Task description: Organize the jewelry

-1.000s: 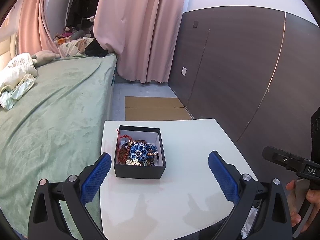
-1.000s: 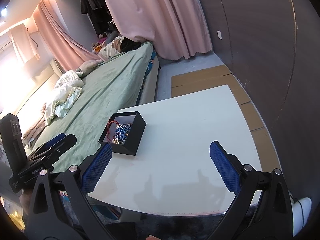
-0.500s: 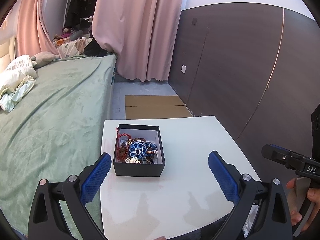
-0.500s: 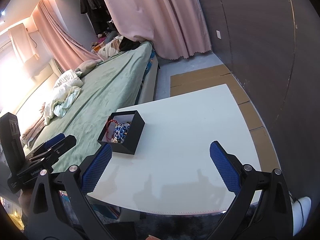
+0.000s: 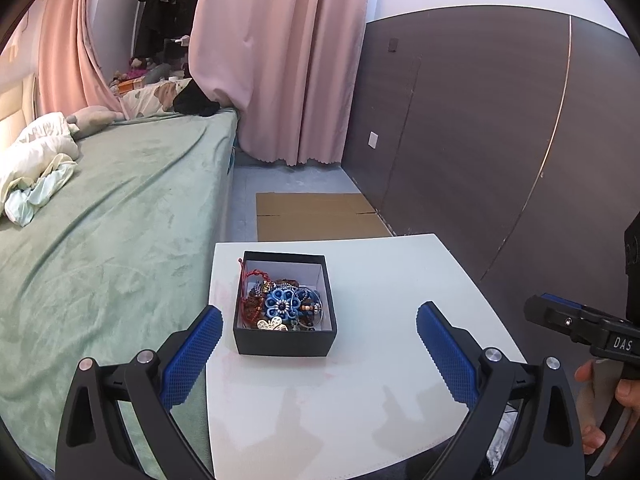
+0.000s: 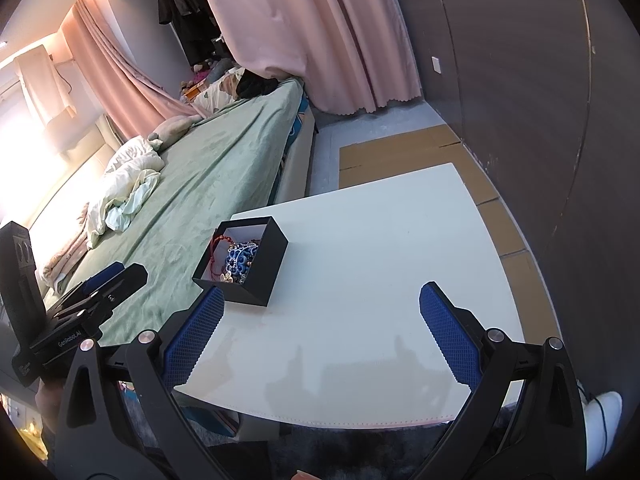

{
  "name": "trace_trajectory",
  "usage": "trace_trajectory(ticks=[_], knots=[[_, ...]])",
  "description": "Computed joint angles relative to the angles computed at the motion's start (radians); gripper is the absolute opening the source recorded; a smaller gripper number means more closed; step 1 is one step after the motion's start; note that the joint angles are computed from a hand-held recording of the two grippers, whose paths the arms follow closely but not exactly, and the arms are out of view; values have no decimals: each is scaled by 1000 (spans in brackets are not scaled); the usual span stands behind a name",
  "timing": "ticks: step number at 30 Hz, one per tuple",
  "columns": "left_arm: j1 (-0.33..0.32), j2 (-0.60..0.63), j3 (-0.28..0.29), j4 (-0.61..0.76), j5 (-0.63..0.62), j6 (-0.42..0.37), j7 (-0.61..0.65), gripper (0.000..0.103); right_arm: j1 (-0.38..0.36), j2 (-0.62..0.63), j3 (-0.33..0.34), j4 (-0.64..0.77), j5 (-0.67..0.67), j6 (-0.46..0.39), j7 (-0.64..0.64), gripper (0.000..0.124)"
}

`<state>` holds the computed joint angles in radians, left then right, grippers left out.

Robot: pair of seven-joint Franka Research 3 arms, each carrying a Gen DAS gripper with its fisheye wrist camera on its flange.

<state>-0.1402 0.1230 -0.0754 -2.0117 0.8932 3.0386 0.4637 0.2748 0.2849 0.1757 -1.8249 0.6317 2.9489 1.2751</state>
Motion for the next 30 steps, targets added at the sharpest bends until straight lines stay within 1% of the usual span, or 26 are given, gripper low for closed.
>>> trace_trajectory(ticks=[8, 16, 20, 26, 30], knots=[[7, 3, -16, -7, -81, 3, 83, 94, 17, 0, -22, -6, -41, -8, 49, 98], [-2, 9, -11, -3, -101, 1, 110, 94, 14, 5, -29, -1, -69, -26, 83, 98], [13, 17, -27, -6, -177, 9, 187, 94, 15, 15, -30, 10, -77, -30, 96, 98], [45, 32, -56, -12, -347, 37, 345, 94, 27, 41, -43, 46, -121, -54, 130, 98], [46, 47, -52, 1, -409, 38, 400, 94, 35, 66, -49, 82, -152, -71, 155, 98]])
